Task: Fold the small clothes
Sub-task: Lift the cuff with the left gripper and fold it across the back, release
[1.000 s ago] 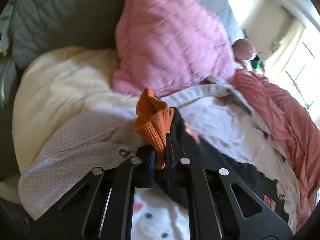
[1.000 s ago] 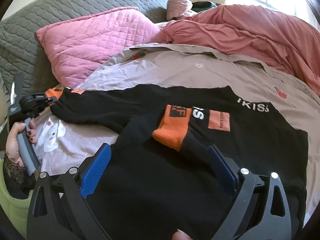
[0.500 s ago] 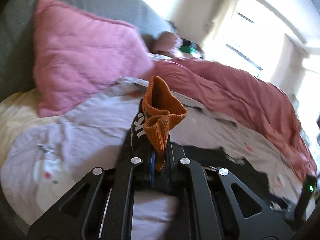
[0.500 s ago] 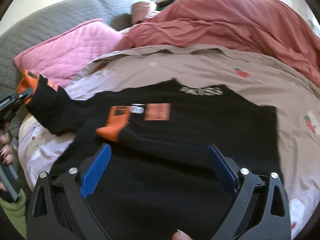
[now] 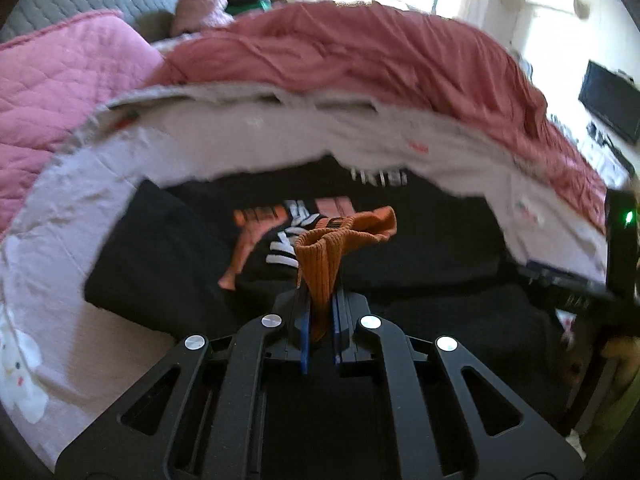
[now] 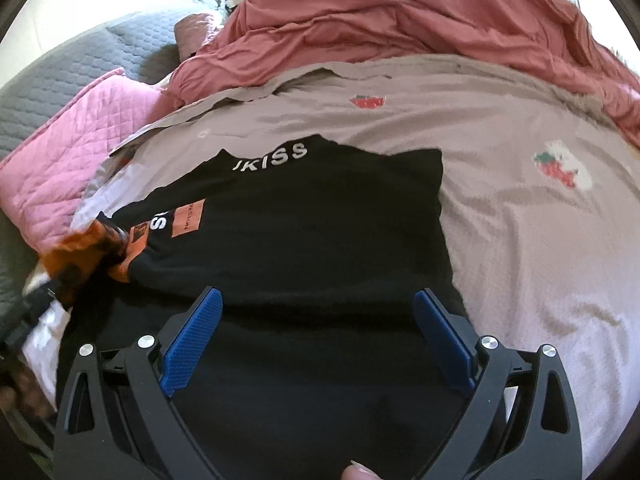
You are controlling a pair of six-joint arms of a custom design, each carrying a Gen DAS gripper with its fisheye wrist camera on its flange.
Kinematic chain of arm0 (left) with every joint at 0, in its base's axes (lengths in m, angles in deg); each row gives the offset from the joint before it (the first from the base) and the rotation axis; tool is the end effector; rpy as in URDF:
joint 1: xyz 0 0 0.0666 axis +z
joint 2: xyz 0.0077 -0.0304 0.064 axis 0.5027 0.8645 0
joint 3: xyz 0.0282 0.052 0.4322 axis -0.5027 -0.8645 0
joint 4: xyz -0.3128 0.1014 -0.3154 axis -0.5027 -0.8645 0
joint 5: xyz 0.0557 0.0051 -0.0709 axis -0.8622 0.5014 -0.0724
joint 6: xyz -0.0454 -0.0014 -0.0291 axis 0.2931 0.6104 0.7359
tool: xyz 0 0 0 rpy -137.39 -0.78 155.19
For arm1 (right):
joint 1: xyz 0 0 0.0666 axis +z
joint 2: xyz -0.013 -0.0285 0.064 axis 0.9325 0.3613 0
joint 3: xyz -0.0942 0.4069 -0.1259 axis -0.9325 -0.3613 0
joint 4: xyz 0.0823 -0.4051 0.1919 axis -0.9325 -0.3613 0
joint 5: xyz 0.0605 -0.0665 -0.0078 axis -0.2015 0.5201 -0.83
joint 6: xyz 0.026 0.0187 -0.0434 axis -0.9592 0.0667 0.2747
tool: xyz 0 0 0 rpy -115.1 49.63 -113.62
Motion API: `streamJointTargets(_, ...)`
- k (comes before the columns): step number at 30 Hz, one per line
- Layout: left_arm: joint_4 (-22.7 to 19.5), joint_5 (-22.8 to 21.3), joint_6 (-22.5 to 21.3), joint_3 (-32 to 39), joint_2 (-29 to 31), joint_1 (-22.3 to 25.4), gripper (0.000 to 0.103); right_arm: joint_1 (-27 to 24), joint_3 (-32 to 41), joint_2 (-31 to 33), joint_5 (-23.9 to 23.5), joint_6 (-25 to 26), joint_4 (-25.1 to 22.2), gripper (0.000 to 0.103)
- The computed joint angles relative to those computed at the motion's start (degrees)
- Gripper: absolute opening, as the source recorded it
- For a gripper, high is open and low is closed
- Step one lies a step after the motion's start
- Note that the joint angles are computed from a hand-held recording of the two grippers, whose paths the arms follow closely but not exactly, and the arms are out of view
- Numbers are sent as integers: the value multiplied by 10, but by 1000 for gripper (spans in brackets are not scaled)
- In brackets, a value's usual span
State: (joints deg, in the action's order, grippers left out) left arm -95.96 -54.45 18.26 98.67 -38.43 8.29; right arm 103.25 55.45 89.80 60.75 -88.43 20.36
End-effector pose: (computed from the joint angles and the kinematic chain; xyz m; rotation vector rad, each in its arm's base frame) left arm 0.2617 -0.0977 0.4036 -0.1767 2.3291 -0.1671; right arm 0.3406 0.2327 0.3907 -0.2951 2.4355 0.4309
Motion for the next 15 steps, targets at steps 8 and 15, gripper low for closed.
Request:
streamJointTargets(8,-16,4,-38,2,15,-26,14,16,8,16,-85,-36,7,96)
streamJointTargets(15,-6,7,-58,-3,-10,-23,33,40,33,42,-134,-65,10,96)
